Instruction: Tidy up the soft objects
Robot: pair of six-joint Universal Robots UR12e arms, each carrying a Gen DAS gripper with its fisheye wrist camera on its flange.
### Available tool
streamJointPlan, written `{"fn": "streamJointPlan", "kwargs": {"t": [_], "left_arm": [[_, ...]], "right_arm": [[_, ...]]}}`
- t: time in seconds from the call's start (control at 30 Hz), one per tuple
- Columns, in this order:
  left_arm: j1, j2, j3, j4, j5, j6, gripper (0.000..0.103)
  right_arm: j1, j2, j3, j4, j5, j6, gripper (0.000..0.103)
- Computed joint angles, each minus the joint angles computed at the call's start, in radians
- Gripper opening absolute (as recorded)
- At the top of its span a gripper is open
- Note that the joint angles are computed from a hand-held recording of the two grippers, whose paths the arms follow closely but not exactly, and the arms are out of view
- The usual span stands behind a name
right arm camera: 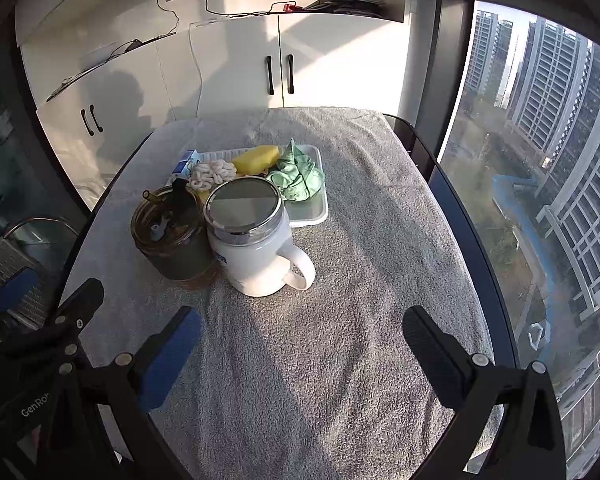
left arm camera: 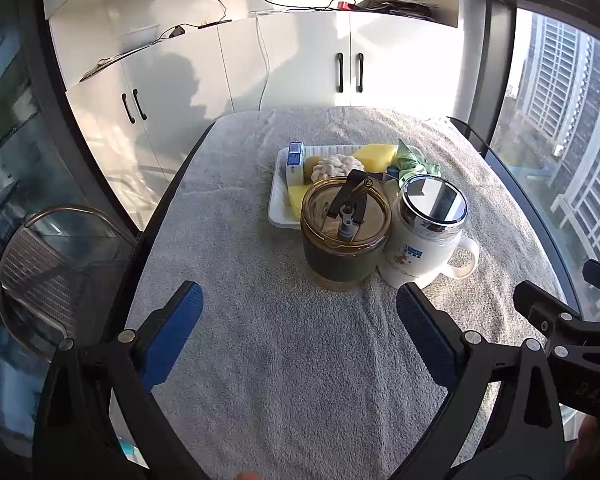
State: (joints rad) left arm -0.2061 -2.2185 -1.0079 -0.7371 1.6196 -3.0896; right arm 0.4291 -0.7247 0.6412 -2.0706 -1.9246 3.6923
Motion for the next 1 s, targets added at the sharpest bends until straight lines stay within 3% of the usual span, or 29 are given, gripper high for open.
{"fn": "streamJointPlan", "kwargs": {"t": [0.8,1.0], "left_arm": [[0.000,-0.002,0.002,0.000,-0.007,0.014,0.099],[-0.009,-0.001,-0.014,0.061,0.036,0.044,0.099]], "right_arm": [[-0.001,0.006,-0.012,0.008,0.005,0.002,0.103],[0.000,0.007,-0.015,0.011,0.002,0.004,0.103]]}}
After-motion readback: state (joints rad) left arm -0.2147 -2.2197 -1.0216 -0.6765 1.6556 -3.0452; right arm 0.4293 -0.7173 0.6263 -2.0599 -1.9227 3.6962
